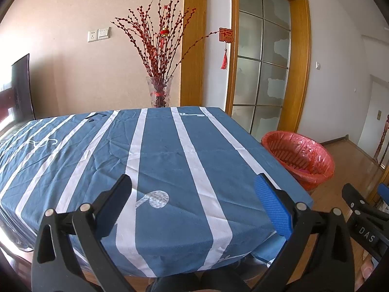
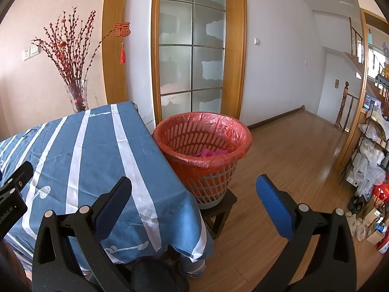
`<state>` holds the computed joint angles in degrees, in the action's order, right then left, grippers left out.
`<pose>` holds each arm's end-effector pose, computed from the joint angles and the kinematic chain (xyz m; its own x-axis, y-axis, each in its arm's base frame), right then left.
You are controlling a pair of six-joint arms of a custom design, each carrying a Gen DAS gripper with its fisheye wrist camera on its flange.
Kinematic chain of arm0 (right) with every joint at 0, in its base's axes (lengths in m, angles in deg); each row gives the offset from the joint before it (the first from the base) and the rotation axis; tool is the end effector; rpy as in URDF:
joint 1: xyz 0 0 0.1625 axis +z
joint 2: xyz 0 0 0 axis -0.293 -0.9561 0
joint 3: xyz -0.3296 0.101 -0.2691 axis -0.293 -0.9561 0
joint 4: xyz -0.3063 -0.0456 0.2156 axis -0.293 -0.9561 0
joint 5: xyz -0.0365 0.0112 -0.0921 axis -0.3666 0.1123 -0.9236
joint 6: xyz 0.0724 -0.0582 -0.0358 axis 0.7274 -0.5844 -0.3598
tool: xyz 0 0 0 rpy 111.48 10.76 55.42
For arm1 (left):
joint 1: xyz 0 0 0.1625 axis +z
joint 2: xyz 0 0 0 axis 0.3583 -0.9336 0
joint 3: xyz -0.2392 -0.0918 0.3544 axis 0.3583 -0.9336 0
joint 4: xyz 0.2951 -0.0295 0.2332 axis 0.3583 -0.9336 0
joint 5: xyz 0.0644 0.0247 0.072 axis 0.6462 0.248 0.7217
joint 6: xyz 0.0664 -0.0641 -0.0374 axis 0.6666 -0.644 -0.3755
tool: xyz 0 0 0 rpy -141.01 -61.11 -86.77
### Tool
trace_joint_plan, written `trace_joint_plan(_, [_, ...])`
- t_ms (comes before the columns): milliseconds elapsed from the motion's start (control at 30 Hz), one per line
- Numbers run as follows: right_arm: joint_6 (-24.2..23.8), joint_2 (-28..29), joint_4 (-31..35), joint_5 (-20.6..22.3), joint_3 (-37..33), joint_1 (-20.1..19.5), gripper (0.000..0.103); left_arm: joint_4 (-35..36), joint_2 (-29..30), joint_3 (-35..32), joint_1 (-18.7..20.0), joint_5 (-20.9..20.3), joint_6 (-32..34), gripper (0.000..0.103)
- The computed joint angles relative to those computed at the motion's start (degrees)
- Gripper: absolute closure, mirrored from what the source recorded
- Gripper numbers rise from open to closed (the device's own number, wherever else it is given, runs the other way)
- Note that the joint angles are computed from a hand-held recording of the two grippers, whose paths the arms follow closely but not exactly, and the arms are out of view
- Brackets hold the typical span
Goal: Collect trash
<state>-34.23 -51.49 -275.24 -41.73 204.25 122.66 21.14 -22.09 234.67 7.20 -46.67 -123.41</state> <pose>0.2033 -0.3673 -0.0264 -0.6797 -0.3061 0.6665 -0.7184 0.4610 -0.5209 -0.0334 -0.2789 0.1539 -0.6008 -0.5685 -0.5620 0.4419 0.3497 -0.8261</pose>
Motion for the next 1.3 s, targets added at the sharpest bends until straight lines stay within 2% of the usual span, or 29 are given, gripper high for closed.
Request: trace_joint_plan(1300, [0.3,0.0,0.9,-0.1,-0.1,-0.1,0.002,-1.1,0.4,-0.1,-0.8,-0.1,1.0,0.004])
